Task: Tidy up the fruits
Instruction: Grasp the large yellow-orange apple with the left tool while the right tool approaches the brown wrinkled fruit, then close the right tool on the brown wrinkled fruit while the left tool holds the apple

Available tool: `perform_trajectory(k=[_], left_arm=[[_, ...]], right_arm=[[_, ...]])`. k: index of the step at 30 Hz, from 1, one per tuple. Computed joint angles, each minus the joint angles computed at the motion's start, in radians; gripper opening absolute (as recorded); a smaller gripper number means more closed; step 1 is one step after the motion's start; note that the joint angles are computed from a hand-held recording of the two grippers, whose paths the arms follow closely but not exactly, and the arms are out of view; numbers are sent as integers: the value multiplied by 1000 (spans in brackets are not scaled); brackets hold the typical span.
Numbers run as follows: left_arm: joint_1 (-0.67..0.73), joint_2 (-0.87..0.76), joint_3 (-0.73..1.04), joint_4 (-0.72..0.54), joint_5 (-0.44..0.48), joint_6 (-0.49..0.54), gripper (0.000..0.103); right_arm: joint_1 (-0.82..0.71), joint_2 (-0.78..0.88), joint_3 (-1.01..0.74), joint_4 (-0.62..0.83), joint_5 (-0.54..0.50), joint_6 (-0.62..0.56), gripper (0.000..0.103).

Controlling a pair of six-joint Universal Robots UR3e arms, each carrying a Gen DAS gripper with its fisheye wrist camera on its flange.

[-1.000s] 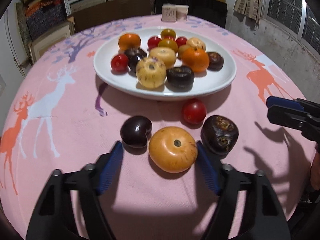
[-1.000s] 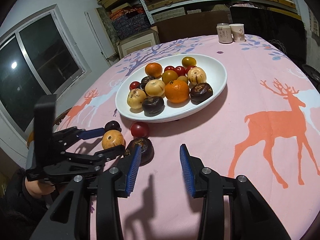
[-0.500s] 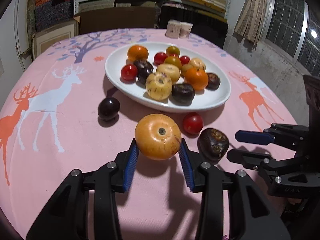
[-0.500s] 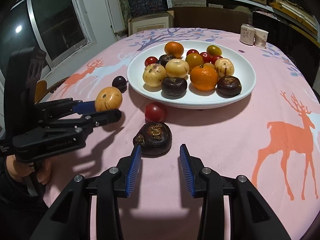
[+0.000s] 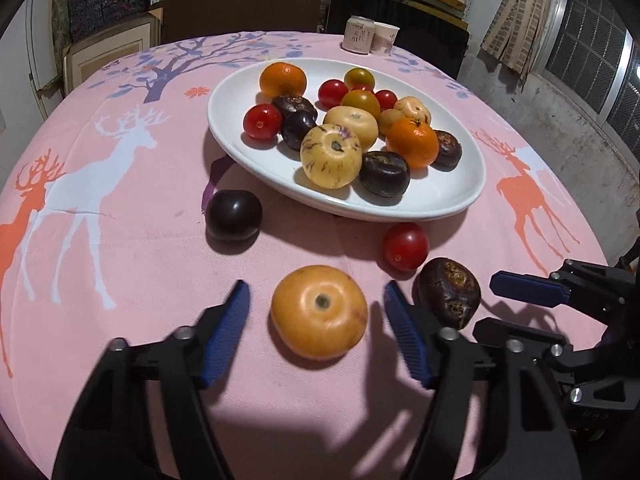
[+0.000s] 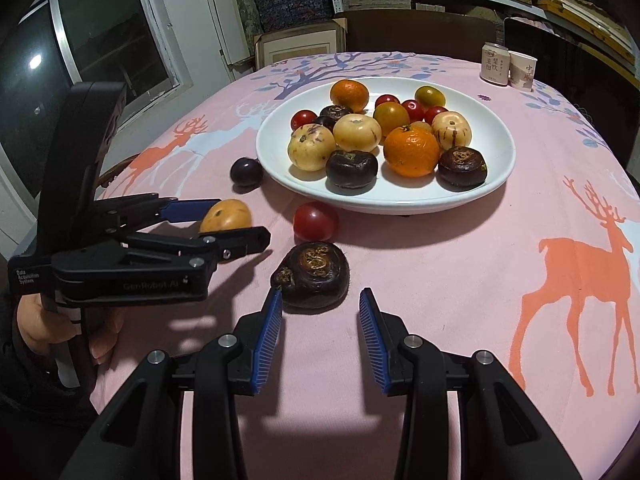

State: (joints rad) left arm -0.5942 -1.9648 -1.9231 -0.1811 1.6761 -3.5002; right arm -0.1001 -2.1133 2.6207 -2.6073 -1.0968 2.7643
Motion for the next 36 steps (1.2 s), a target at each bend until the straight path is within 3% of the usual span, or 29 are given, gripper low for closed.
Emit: perform_trajectory(k=[1,2,6,12,17,28,36], left_arm=[[-3,-1,0,2,-3,6,44],[-11,1,-3,9,8,6,43],[-21,48,-79,92,27,-6,43],[-26,141,-176,115,26,-21,43],[-34,161,-195,118,32,-27,43],[-26,172,-221,136,17,-27,43],[-15,177,-246,158,1,-23,43]], right_arm=[[-1,-4,0,2,1,-1,40],[-3,-6,1,2,1,0,40],[-6,-15,0,9,2,-4,40],[73,82,-22,-105,-44,41,41],[148,162,-44,-210,-106,98,60],[294,349,-123,-337,-270,168,60],[316,410,-169,-321,-289,208,58]])
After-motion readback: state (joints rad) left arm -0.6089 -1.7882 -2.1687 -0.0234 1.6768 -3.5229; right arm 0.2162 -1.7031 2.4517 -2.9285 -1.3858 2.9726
